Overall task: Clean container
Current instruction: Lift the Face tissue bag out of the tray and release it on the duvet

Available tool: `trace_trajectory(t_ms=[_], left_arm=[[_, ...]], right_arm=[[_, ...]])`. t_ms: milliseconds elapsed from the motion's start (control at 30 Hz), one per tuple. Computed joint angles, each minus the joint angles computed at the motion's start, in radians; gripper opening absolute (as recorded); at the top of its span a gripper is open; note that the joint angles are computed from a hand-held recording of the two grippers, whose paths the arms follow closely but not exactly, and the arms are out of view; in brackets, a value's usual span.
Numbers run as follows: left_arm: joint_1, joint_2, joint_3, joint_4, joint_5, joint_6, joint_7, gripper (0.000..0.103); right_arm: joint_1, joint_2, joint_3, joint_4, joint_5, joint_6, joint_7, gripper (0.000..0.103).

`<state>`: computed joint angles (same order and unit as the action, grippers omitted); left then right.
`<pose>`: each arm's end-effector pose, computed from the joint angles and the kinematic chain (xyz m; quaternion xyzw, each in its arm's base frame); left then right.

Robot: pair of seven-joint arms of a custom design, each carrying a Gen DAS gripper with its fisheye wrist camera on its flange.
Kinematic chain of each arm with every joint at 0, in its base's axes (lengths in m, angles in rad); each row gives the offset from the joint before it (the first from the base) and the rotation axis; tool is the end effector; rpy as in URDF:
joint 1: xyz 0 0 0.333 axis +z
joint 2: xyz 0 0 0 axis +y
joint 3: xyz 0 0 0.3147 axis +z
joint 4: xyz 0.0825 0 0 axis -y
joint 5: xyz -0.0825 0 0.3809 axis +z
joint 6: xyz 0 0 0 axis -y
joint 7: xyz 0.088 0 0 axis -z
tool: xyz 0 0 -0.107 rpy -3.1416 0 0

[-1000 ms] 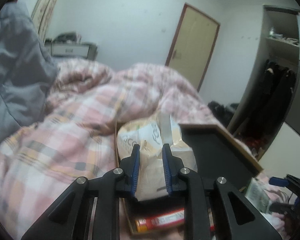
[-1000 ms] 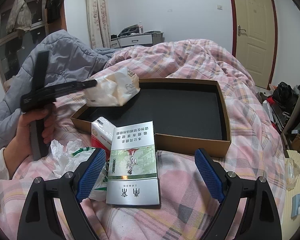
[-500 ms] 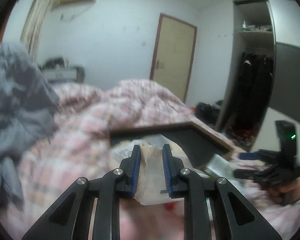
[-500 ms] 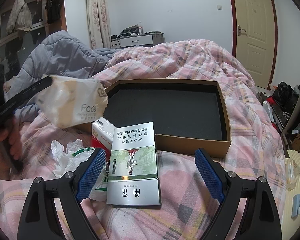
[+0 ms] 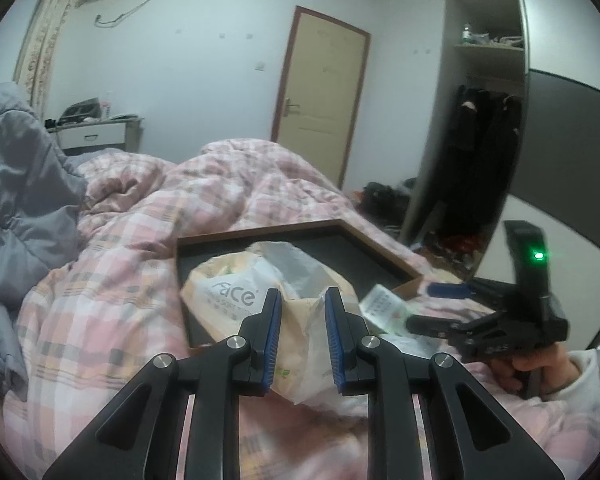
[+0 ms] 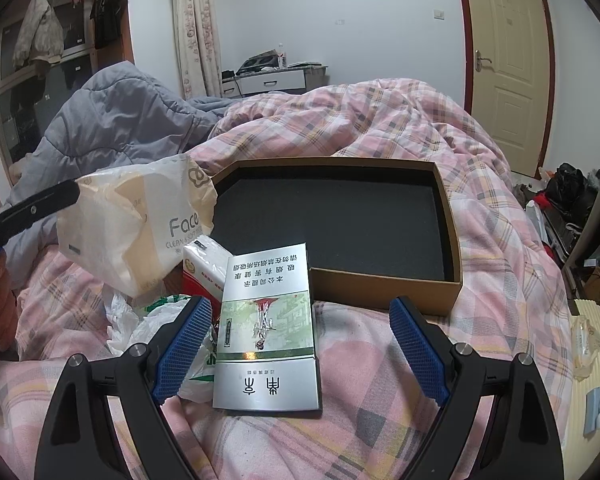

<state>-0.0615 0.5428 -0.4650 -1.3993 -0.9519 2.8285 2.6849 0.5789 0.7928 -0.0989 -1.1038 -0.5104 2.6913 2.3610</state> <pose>0.6987 -0.2602 0.5007 -0.3661 0.7525 -0.5298 0.1381 0.6921 0.4132 0.4359 -0.6756 0.5987 -0.2686 0.3362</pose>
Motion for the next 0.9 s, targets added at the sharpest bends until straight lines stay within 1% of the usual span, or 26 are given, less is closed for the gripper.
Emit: trace_trajectory(t_ms=[67,167,267,333,367,433,567,633,700,833,900], left_arm=[[0.037,-0.022,-0.034,-0.018,-0.049,-0.029,0.05,0.018],[0.07,-0.067,-0.057,-0.051,-0.14,-0.068,0.152,0.018],[0.061,-0.092,-0.026,-0.062,-0.154,-0.138,0.174,0.018],[0.034,-0.091,0.009,-0.054,-0.134,-0.172,0.152,0.018],[0.016,-0.085,0.031,-0.044,-0.106,-0.192,0.123,0.018],[0.005,-0.089,0.043,-0.048,-0.102,-0.196,0.116,0.018],[0.031,-0.154,0.023,-0.114,-0.223,-0.186,0.256,0.018],[0.029,-0.176,0.037,-0.131,-0.256,-0.212,0.298,0.018],[0.015,-0.187,0.06,-0.136,-0.261,-0.231,0.308,0.018],[0.004,-0.19,0.081,-0.131,-0.313,-0.23,0.334,0.018],[0.006,-0.186,0.078,-0.127,-0.381,-0.202,0.38,0.018]], right_arm=[[0.0,-0.001,0.0,-0.001,0.0,0.0,0.0,0.09],[0.0,-0.001,0.001,-0.001,0.002,0.0,-0.001,0.09],[0.0,-0.001,0.0,-0.002,0.001,0.001,-0.001,0.09],[-0.001,0.0,0.001,0.0,0.003,0.0,-0.002,0.09],[0.0,-0.001,0.0,-0.002,0.002,0.001,-0.001,0.09],[0.0,-0.001,0.0,-0.002,0.002,0.001,-0.001,0.09],[-0.001,-0.002,0.001,-0.004,0.003,0.001,-0.001,0.09],[-0.002,-0.001,0.003,-0.001,0.006,0.0,-0.002,0.09],[-0.001,0.0,0.003,0.0,0.006,-0.001,-0.002,0.09],[-0.002,-0.001,0.003,-0.002,0.007,0.0,-0.003,0.09],[-0.002,0.0,0.003,0.0,0.008,0.0,-0.003,0.09]])
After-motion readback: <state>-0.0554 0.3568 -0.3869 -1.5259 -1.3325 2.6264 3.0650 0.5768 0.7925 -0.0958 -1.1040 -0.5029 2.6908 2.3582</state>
